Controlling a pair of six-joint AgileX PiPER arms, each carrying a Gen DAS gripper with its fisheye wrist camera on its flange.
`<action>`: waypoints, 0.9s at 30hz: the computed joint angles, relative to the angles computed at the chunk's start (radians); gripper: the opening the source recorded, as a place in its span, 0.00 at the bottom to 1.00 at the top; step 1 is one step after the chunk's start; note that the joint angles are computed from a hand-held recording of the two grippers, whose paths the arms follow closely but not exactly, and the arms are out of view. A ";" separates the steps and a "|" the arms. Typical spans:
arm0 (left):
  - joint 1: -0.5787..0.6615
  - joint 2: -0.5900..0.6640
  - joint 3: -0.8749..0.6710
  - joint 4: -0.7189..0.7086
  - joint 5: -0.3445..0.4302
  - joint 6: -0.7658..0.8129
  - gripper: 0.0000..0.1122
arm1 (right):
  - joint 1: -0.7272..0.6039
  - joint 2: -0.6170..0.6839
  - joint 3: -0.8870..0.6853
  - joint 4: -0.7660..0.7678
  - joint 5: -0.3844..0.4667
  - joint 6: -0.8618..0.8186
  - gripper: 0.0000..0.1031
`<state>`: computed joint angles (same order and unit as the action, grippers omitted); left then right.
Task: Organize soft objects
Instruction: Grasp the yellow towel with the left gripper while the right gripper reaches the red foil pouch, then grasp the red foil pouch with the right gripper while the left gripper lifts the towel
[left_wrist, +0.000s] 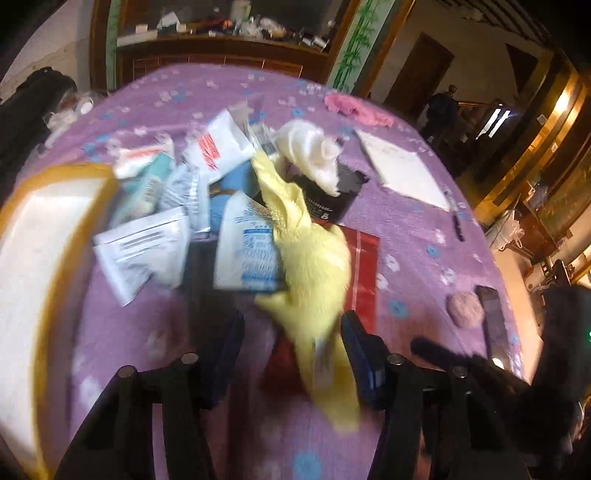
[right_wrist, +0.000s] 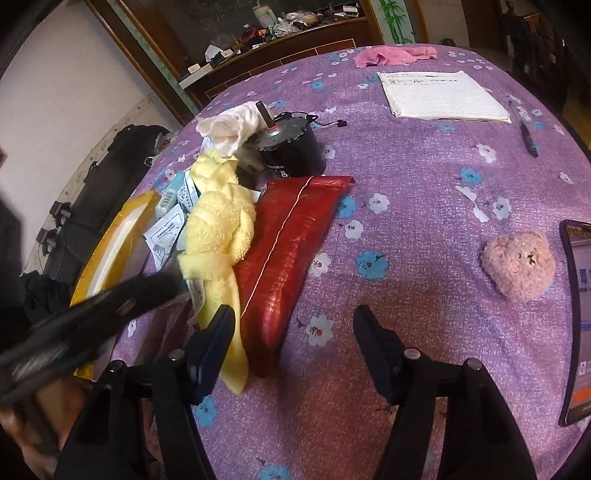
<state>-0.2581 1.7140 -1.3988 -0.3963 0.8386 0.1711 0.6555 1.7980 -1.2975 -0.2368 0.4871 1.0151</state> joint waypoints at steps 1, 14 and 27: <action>0.006 0.026 -0.017 -0.033 0.003 0.021 0.34 | -0.011 0.004 -0.001 0.042 -0.002 -0.041 0.59; 0.250 -0.184 0.177 -0.293 0.105 0.215 0.18 | -0.069 0.122 -0.165 0.189 0.038 -0.187 0.53; 0.502 -0.316 0.288 -0.460 0.243 0.419 0.18 | 0.091 0.311 -0.523 -0.156 0.425 0.089 0.39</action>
<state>0.2439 1.3980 -1.1109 -0.8559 1.0815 0.5899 0.7468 2.1092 -1.8203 -0.3923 0.9123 1.1042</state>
